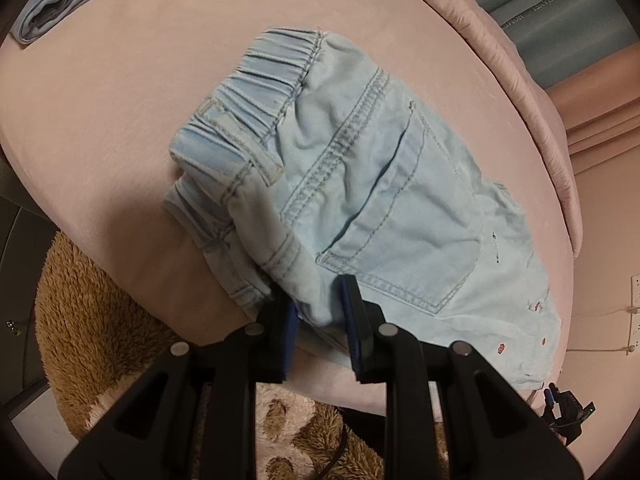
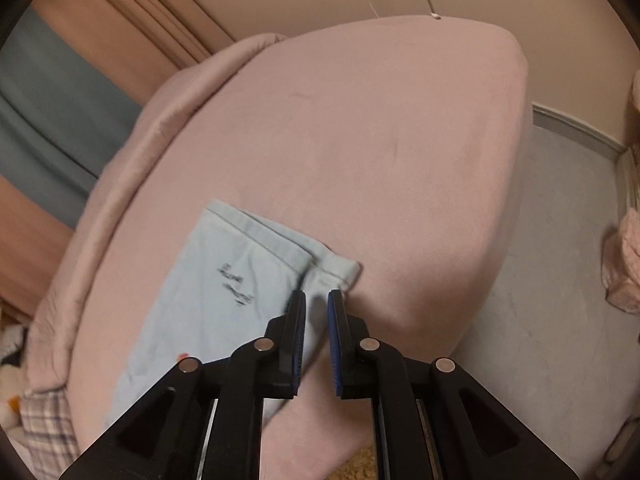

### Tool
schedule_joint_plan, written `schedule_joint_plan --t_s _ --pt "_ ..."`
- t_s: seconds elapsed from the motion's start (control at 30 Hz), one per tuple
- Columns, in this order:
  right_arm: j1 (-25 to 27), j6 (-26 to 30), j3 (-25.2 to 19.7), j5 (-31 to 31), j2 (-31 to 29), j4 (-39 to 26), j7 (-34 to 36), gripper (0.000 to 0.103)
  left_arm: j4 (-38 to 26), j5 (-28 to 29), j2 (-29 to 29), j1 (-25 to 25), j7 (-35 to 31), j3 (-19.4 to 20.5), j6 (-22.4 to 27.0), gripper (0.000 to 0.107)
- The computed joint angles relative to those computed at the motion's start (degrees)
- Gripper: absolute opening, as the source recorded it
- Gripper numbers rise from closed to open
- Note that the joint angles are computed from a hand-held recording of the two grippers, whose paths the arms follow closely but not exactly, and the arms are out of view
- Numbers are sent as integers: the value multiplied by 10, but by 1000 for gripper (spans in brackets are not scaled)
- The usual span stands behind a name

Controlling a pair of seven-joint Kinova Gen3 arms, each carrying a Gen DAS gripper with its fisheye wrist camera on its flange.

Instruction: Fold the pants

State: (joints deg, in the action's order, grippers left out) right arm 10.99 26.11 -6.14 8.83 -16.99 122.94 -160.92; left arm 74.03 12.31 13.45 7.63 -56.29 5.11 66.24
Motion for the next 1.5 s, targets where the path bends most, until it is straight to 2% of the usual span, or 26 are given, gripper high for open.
schedule_joint_plan --t_s 0.03,0.1,0.27,0.33,0.37,0.43,0.5,0.57,0.63,0.67,0.73,0.83,0.93,0.97,1.0,1.03,1.07,1.1,1.13,1.17,1.23,1.33,1.43,1.5 --pt "2 -1 -4 -5 1 -5 6 20 0 0 0 0 0 0 0 24" --pt "35 -11 -28 -41 13 -15 44 37 1 2 0 -1 -1 0 -1 24" --pt "148 -40 -117 -158 59 -21 153 38 9 13 -4 -8 -9 0 -6 24" --pt "201 -29 -157 -197 73 -33 199 25 10 17 -6 -10 -14 0 -6 21" --pt "228 -20 -178 -203 73 -37 214 4 10 18 -8 -11 -15 0 -6 20" --pt "281 -5 -223 -214 47 -36 217 4 8 19 -16 -13 -18 0 -2 19" --pt "313 7 -246 -206 5 -30 208 4 4 36 -24 -22 -31 1 9 19" --pt "307 11 -236 -198 -24 -21 196 4 3 54 -31 -32 -47 0 20 20" --pt "289 22 -221 -183 -34 -14 183 4 -2 45 -25 -36 -47 6 37 19" --pt "282 27 -215 -184 -34 -9 183 4 -7 26 -21 -22 -37 -3 45 15" --pt "286 26 -224 -182 -20 -2 182 4 -2 0 -16 -6 -29 -14 44 15" --pt "301 39 -257 -142 29 -24 151 4 5 12 -16 -20 -29 -6 37 16" --pt "336 105 -313 -75 39 -72 116 4 -11 15 -16 -25 -44 -4 55 18" --pt "337 128 -323 -57 39 -85 109 6 -15 15 -19 -27 -48 -5 59 19" --pt "333 152 -331 -34 41 -103 104 10 -20 7 -23 -26 -46 -7 61 21" --pt "327 174 -338 -13 45 -120 101 13 -25 -7 -31 -24 -43 -10 59 29" --pt "317 193 -345 3 45 -140 107 24 -24 -16 -37 -22 -39 -12 53 42" --pt "304 202 -342 11 45 -151 115 39 -31 -24 -37 -24 -39 -15 48 49" --pt "280 203 -329 8 47 -165 132 43 -31 -29 -41 -26 -40 -17 36 61" --pt "254 196 -318 3 51 -180 155 44 -32 -27 -42 -27 -47 -23 23 66" --pt "201 186 -309 -9 76 -217 202 44 -53 -22 -27 -40 -65 -18 22 66" --pt "121 171 -323 -34 155 -291 271 44 -73 6 -1 -58 -113 -12 10 67" --pt "42 141 -326 -78 235 -352 341 44 -98 11 31 -64 -129 -11 25 67" --pt "-12 139 -308 -101 288 -400 388 44 -107 14 48 -66 -129 -11 36 65"
